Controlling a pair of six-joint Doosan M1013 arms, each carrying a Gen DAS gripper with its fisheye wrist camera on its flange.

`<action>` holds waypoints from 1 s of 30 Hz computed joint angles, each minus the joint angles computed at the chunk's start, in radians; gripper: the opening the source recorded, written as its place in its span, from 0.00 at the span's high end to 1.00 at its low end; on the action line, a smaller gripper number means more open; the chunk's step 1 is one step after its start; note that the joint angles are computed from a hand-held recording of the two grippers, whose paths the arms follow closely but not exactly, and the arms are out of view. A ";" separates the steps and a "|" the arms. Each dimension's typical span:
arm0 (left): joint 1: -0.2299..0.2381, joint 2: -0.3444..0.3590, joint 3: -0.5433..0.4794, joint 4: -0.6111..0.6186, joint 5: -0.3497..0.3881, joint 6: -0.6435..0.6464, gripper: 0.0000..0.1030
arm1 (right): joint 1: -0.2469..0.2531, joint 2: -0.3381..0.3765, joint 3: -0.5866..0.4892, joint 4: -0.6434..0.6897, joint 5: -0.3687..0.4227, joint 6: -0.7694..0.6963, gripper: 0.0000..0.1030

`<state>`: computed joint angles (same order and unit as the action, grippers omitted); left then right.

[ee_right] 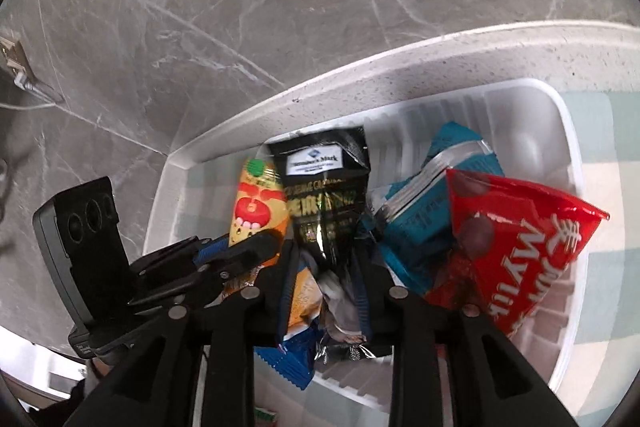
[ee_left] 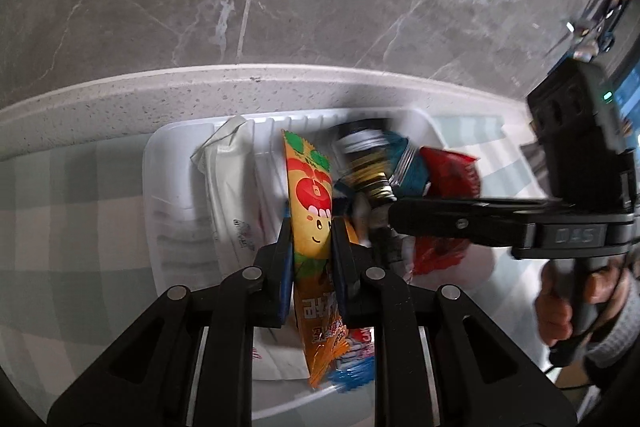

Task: Organize snacks
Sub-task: 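Lift and carry the orange bar and black bag with both tools over the tray, then open both tools to drop the orange bar and black bag into the tray, then move both tools back over the remaining snacks on the cloth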

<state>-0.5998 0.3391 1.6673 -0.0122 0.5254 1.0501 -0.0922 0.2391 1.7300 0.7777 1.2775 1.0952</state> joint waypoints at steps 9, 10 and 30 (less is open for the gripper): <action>-0.025 -0.016 0.017 0.126 0.005 -0.108 0.72 | -0.010 -0.042 0.015 0.000 -0.019 -0.020 0.58; -0.029 -0.029 0.028 0.142 0.000 -0.122 0.68 | -0.012 -0.050 0.017 0.000 -0.019 -0.023 0.58; -0.151 -0.233 0.195 0.377 0.027 -0.431 0.53 | -0.098 -0.266 0.127 -0.025 0.039 -0.064 0.48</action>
